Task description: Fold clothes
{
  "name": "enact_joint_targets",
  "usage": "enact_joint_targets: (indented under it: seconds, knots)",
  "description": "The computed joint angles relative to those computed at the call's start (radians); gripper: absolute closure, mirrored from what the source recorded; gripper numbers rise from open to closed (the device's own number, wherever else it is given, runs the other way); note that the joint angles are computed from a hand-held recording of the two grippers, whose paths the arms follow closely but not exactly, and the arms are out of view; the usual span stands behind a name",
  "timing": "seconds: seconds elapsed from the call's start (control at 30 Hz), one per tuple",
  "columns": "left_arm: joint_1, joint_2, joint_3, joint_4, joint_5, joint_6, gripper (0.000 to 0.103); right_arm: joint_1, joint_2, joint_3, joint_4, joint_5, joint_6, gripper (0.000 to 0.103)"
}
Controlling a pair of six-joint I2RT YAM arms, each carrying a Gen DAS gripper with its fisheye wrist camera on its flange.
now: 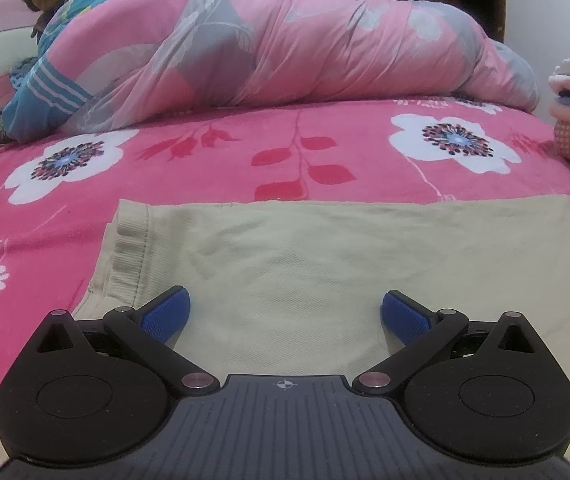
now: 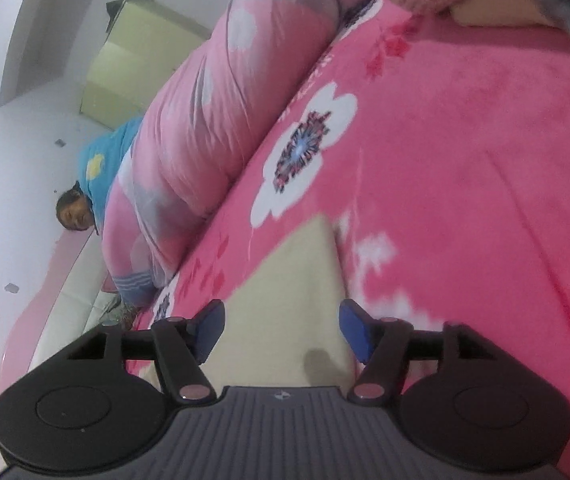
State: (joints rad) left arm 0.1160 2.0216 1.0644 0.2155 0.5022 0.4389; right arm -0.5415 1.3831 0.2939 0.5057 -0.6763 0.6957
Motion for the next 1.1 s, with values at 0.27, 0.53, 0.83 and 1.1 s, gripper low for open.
enact_joint_targets:
  seconds: [0.27,0.53,0.83,1.1]
  knots:
    - [0.002,0.003,-0.003,0.011,0.006,-0.003,0.000,0.085,0.270,0.166,0.029,0.022,-0.027,0.037]
    - [0.003,0.006,-0.007,0.026,0.009,-0.004,0.000,0.034,0.025,-0.061,-0.073,-0.218,-0.110,0.039]
    - [0.003,0.001,-0.023,0.046,0.010,-0.005,0.000,0.160,-0.032,0.007,-0.148,-0.009,0.051,0.088]
    - [0.004,0.002,-0.030,0.060,0.009,-0.002,0.000,0.409,-0.305,0.224,-0.508,0.250,0.030,0.093]
